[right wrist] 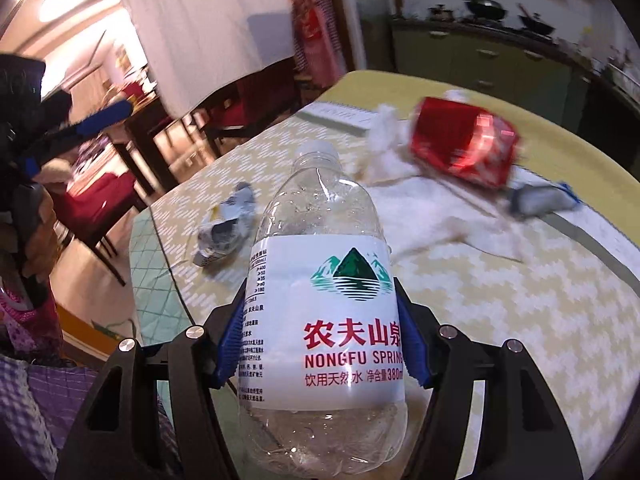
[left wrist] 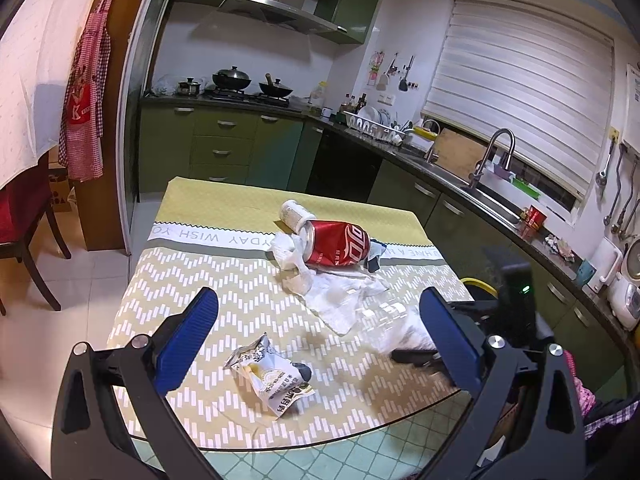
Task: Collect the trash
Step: 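Carry the water bottle to the bin and release it inside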
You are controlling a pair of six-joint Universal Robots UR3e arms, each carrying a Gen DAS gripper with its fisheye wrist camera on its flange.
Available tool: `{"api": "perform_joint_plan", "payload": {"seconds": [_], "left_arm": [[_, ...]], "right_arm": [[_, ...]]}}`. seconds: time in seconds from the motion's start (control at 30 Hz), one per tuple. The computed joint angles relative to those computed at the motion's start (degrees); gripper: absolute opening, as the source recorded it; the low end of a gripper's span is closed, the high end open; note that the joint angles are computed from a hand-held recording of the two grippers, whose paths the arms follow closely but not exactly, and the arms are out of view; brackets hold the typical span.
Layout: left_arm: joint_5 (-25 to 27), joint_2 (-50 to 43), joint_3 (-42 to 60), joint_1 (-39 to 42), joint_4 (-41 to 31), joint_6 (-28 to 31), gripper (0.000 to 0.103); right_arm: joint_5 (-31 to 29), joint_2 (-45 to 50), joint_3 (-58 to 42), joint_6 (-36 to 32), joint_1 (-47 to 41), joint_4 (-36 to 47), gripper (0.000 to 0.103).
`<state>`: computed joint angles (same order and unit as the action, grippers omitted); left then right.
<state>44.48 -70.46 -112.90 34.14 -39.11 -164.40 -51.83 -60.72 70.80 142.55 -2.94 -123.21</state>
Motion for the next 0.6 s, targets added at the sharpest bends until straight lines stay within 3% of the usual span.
{"api": "perform_joint_plan", "payload": {"seconds": [0.33,0.6], "left_arm": [[2.19,-4.26,1.56,-5.60,4.45,-2.93,0.096],[6.17,-8.69,5.46,-11.83,5.97,-4.53,0.096]], "right_arm": [[-4.44,-9.20,7.49,-1.48,-19.67,4.57,0.065],[-10.42,-4.96,6.46,0.65,-33.08,3.44,0.065]]}}
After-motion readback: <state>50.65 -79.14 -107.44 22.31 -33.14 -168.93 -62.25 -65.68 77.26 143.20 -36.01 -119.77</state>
